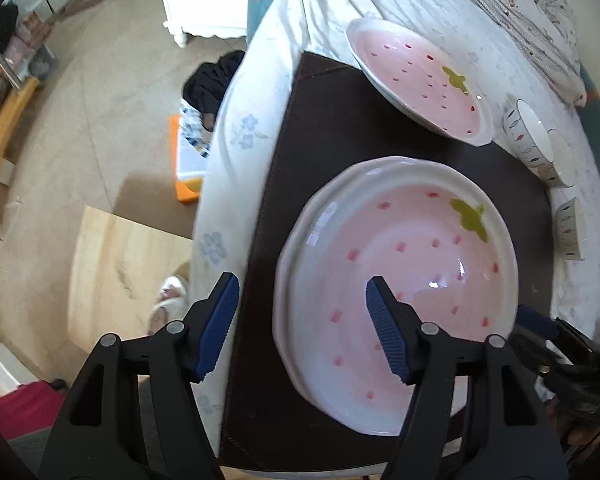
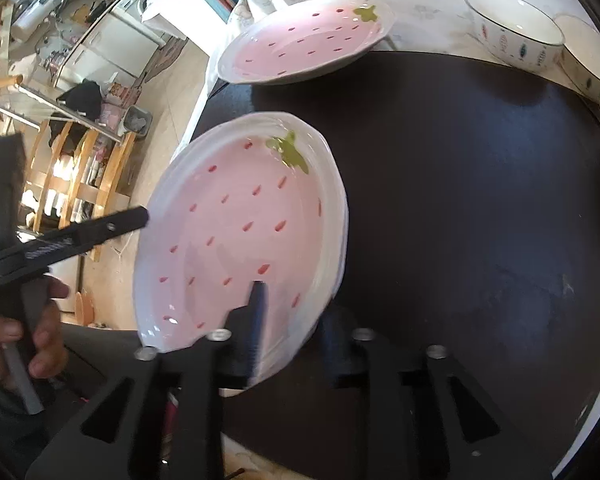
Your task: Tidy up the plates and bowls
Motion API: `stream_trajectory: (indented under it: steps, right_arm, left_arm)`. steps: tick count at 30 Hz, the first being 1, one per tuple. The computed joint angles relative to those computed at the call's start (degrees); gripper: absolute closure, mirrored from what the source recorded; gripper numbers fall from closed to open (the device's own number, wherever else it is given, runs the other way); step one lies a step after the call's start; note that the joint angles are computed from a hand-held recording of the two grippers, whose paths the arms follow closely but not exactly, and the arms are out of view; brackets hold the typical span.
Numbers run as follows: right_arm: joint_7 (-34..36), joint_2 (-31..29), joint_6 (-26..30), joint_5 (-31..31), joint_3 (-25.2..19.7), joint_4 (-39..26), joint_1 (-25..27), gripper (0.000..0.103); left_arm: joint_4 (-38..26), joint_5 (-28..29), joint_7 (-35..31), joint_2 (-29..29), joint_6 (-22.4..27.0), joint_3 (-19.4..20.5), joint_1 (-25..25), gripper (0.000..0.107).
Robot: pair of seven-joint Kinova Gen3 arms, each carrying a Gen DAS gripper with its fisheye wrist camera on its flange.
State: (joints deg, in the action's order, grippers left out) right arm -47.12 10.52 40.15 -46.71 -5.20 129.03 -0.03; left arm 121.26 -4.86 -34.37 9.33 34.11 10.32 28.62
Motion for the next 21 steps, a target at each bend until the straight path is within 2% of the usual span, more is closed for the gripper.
stream_trajectory:
  steps: [1,3,6,7,9,11,13,17,19,21]
  right_arm:
    - [1.25,-0.24,0.5,-1.25,-0.37,0.14,1.74,0.022]
    - [1.51,-0.53,1.35,-1.82,1.42,0.01,2.35,0.022]
    - [-0.59,-0.46,-0.81,-2.28,2.84,0.83,2.63,0.024]
    - [0.1,0.56,-0.21,-3.68,3.07,0.84,3.81,0.025]
    - [3.09,3.93,2.95,-7.19,2.61,0.25,7.23,0.042]
    - [5.72,6.46,4.77,-10.04,2.06,0.21,9.17,0.05]
    - [7.12,8.92,5.46,-11.45,1.42,-0.1,9.74,0.06]
    - [6.14,10.46,3.67,-11.17,-0.08,-0.78,7.39,0.072]
    - [5.43,11.19,2.31,-10.04,-0.92,-0.86,5.88,0.074]
    - [4.21,11.89,1.25,-7.79,-1.96,-1.51,3.76,0.082]
  left_arm:
    - [0.44,0.8,-0.76,-0.1,-0.94,0.15,-0.44,0.045]
    - [0.74,2.23,-1.97,-0.03,-1.63,0.22,-1.22,0.047]
    - [1.44,5.47,-5.17,0.05,-3.57,0.48,-2.96,0.053]
    - [1.53,6.02,-5.77,0.25,-3.9,0.44,-3.19,0.057]
    - [1.55,8.61,-8.68,1.2,-4.43,0.76,-4.62,0.067]
    - [1.77,11.41,-11.46,2.04,-4.9,1.05,-5.93,0.074]
    - [1.68,11.65,-11.42,2.69,-4.76,0.38,-5.54,0.08]
    - [1.89,12.33,-12.27,2.93,-4.61,-0.04,-5.5,0.086]
    - [1.61,11.31,-11.51,2.97,-4.33,-0.39,-4.6,0.086]
    - [1.09,9.44,-9.77,3.11,-3.7,-0.92,-3.22,0.086]
